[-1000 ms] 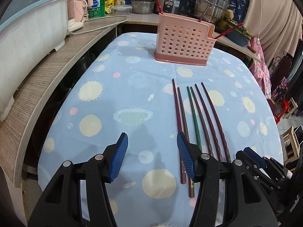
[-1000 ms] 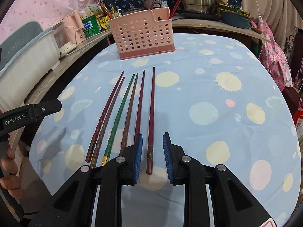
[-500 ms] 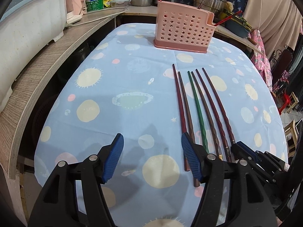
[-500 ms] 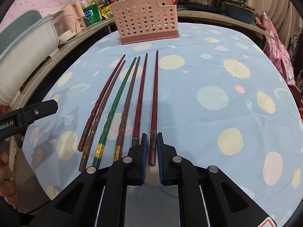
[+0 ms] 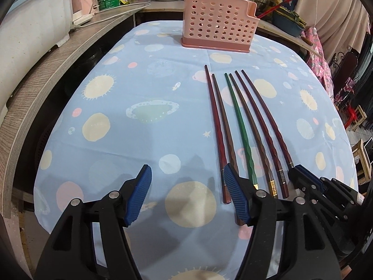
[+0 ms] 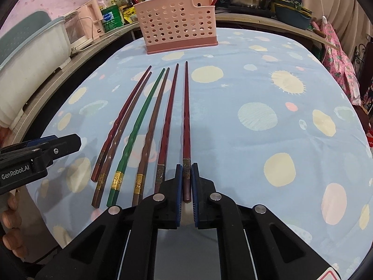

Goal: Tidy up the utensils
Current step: 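Close the right tool on a dark chopstick while the left tool grasps a dark red chopstick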

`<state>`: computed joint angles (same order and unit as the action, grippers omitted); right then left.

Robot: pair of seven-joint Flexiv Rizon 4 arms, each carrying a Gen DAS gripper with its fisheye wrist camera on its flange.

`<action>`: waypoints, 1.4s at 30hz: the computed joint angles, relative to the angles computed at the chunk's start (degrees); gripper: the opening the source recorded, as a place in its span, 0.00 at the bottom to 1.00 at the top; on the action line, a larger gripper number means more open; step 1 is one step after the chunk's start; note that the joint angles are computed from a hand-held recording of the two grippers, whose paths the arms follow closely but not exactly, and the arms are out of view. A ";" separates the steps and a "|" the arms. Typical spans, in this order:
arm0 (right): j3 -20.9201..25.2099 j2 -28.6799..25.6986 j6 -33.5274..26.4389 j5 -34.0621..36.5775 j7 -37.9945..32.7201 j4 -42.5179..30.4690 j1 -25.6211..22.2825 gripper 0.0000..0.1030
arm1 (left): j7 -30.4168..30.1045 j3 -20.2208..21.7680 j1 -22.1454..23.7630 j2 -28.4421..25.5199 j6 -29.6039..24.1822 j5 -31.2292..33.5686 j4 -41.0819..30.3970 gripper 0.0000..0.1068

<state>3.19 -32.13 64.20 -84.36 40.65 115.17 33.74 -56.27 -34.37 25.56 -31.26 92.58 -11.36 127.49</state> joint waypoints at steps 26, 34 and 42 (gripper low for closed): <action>0.95 0.88 -0.19 -1.97 2.98 1.50 -1.08 0.07 | 0.43 2.84 -3.79 -2.09 -1.22 -0.57 -0.88 0.45; 0.95 0.94 -0.02 -2.05 3.17 1.58 -1.13 0.07 | 3.80 -2.71 0.34 -1.79 -6.35 -4.50 -0.51 0.09; 0.96 0.90 -0.01 -2.17 3.52 1.57 -1.14 0.07 | 6.43 -2.87 -0.09 -1.01 -7.38 -8.94 -0.13 0.05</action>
